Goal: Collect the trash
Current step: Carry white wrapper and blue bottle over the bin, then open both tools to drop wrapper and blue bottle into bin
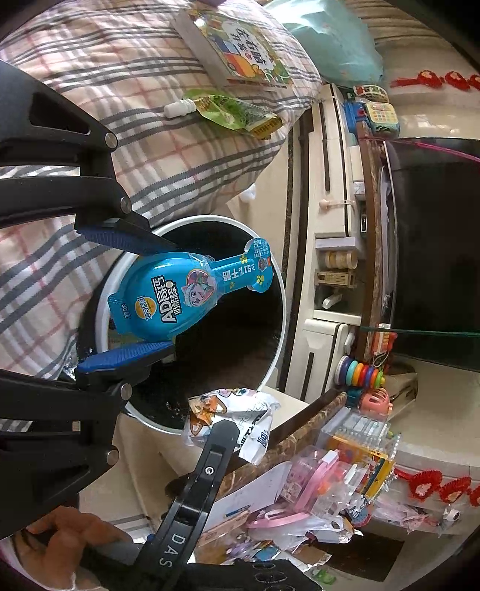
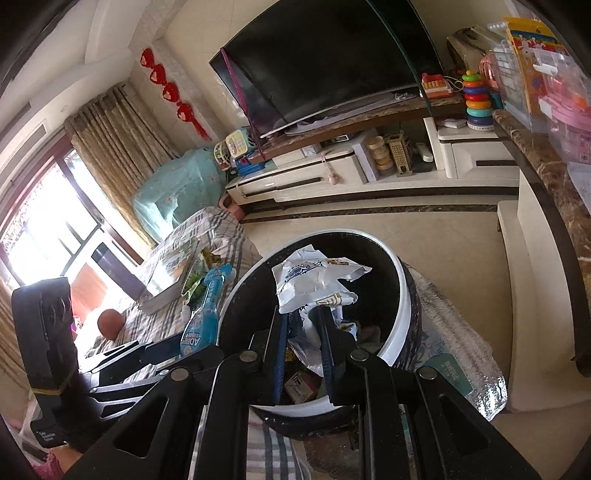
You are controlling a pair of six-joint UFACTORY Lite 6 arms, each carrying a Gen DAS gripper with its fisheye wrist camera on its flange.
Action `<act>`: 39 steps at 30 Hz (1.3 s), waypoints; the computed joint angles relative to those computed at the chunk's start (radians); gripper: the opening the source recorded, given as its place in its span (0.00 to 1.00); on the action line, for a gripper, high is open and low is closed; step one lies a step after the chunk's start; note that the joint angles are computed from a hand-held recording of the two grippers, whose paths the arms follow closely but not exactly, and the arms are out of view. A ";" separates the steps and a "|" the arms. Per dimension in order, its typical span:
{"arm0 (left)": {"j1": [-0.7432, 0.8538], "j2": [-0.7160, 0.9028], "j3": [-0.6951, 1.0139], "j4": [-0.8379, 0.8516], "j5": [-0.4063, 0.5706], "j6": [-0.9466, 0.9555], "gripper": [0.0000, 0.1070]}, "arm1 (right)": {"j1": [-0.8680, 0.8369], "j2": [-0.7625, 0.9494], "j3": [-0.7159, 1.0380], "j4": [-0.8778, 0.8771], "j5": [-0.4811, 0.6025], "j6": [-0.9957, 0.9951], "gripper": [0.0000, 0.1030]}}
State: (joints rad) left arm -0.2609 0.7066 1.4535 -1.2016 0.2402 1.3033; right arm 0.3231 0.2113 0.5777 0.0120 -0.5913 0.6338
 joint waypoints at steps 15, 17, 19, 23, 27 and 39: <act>-0.016 0.190 0.275 0.426 0.063 -0.452 0.42 | -0.046 0.073 0.095 -0.066 0.071 0.014 0.17; -0.020 0.216 0.317 0.481 0.079 -0.511 0.42 | -0.053 0.087 0.112 -0.081 0.078 0.027 0.17; -0.023 0.233 0.345 0.517 0.091 -0.549 0.42 | -0.058 0.096 0.122 -0.093 0.083 0.037 0.17; -0.032 0.271 0.407 0.593 0.111 -0.627 0.42 | -0.065 0.121 0.152 -0.119 0.107 0.062 0.18; -0.044 0.309 0.474 0.666 0.132 -0.705 0.42 | -0.079 0.139 0.172 -0.165 0.120 0.099 0.19; -0.040 0.274 0.424 0.653 0.112 -0.702 0.57 | -0.113 0.140 0.181 -0.261 0.119 0.192 0.47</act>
